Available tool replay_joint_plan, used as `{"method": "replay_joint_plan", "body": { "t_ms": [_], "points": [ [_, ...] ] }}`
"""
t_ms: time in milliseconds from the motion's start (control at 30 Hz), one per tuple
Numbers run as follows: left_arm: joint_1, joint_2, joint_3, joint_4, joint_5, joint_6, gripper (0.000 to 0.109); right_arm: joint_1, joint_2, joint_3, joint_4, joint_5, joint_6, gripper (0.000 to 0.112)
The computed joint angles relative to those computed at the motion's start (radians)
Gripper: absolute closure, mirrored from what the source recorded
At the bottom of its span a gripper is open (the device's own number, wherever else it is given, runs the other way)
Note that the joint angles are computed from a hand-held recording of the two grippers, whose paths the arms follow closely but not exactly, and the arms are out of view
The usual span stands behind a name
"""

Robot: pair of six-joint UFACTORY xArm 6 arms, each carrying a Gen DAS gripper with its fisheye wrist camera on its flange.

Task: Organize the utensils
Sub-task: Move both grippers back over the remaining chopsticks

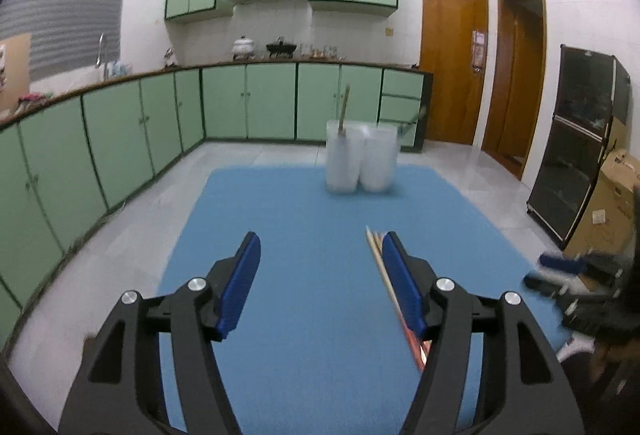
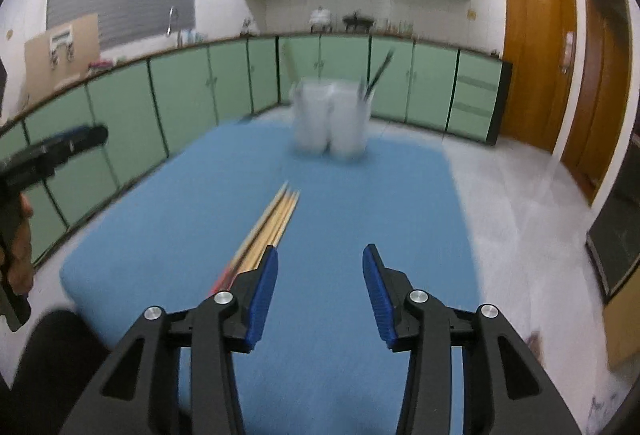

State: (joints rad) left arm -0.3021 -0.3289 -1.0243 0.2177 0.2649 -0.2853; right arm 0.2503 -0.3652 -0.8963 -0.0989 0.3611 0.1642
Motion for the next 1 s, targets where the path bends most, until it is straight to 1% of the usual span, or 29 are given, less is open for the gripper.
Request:
{"method": "replay_joint_plan", "body": {
  "t_ms": [67,133,200,267,300,333,433,500,567,633,667,800,900,1000],
  "points": [
    [-0.004,-0.068,0.097,-0.011,-0.001,-0.022,0.047,0.035,-0.028,0.071,-0.019,0.001,0.048,0.069],
    [-0.013,-0.117,0.163,-0.026,0.011,-0.023,0.047,0.067,-0.029,0.100,-0.026,0.008,0.069,0.069],
    [-0.017,-0.140,0.195,0.016,0.013,-0.061,0.047,0.094,-0.014,0.109,-0.066,0.010,0.094,0.069],
    [-0.028,-0.152,0.211,-0.005,0.019,-0.047,0.047,0.102,0.006,0.103,-0.088,0.012,0.102,0.069],
    [-0.030,-0.155,0.218,0.028,0.018,-0.064,0.047,0.102,0.019,0.099,-0.109,-0.004,0.122,0.069],
    [-0.031,-0.152,0.222,0.053,0.017,-0.071,0.047,0.102,0.029,0.092,-0.127,-0.009,0.138,0.069],
    [-0.033,-0.133,0.229,0.045,0.014,-0.049,0.047,0.098,0.075,0.045,-0.145,-0.016,0.146,0.070],
    [-0.043,-0.112,0.228,0.014,0.019,-0.029,0.047,0.089,0.093,0.032,-0.138,-0.027,0.140,0.073],
    [-0.054,-0.092,0.228,-0.003,0.025,-0.008,0.047,0.079,0.092,0.042,-0.145,-0.043,0.145,0.082],
    [-0.069,-0.067,0.224,-0.009,0.027,0.003,0.047,0.068,0.092,0.043,-0.107,-0.047,0.112,0.082],
    [-0.076,-0.056,0.221,-0.006,0.029,0.004,0.047,0.064,0.088,0.046,-0.118,-0.048,0.119,0.082],
    [-0.107,-0.005,0.199,0.017,0.039,0.008,0.047,0.050,0.083,0.055,-0.097,-0.056,0.116,0.082],
    [-0.119,0.026,0.186,0.056,0.039,-0.021,0.047,0.041,0.088,0.054,-0.094,-0.064,0.113,0.083],
    [-0.124,0.057,0.166,0.077,0.039,-0.040,0.047,0.039,0.094,0.049,-0.114,-0.067,0.124,0.090]
  ]
}}
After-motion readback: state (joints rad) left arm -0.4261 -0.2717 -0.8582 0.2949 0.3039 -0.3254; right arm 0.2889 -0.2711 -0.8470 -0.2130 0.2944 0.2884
